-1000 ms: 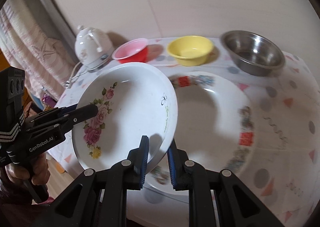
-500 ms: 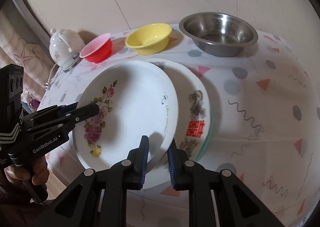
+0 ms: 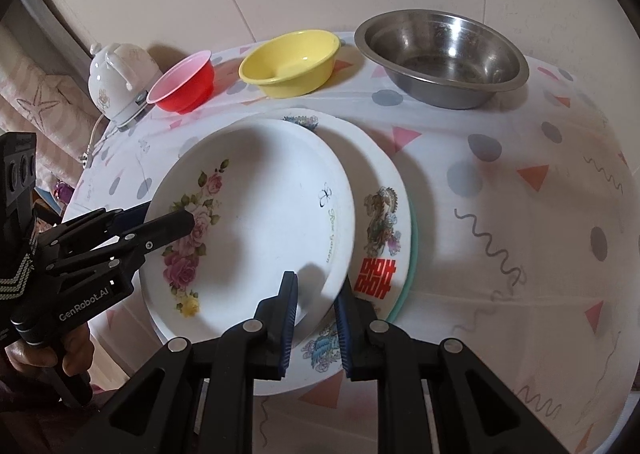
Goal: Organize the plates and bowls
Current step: 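Carry the floral plate and lower it onto the patterned plate, then open the right gripper to release the floral plate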
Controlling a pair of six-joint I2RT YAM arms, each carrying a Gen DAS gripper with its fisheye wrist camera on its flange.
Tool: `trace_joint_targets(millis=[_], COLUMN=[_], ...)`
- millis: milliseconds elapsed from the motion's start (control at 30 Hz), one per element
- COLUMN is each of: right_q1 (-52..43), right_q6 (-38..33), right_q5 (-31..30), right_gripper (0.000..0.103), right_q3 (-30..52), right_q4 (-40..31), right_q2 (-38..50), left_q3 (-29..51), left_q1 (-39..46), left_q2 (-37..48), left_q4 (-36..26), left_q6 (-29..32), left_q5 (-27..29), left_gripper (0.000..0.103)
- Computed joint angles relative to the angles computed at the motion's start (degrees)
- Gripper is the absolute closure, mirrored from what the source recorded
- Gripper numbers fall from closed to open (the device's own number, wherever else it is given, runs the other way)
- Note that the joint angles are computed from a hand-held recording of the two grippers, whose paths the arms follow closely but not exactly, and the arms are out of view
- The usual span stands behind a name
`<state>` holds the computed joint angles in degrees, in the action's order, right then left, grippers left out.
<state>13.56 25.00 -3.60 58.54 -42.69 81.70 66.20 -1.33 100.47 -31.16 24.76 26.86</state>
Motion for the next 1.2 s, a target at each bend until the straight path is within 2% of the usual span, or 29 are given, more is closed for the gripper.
trace_joint_targets(millis=[200,533,867,1200], right_q1=[-0.34,0.54,1.19,3.58], right_q6=[0.05,0.43,0.81,2.75], right_q5=[-0.45,3.2,3.85,7.66], right_gripper=[0.086,0.086,0.082,0.081], right_q3=[0.63,4.85,5.8,5.78], right_q4=[-0.82,-4.69,-5.69,-5.84], right_q2=[0.56,3.73,4.33,3.88], left_q3=[0.01,-0.36,-0.53,-0.56], left_q1=[0.16,0.1,2.58,4.36], left_q2=[-0.35,-1.23,-2.66,-4.74], left_q4=[-0.56,-0.66,-0.44,-1.53], left_q6=[0.44,1.4,0.68,0.79], left_q5=[0.08,-0.2,0.92,0.93], left_gripper=[0.065,0.051,0.051,0.051])
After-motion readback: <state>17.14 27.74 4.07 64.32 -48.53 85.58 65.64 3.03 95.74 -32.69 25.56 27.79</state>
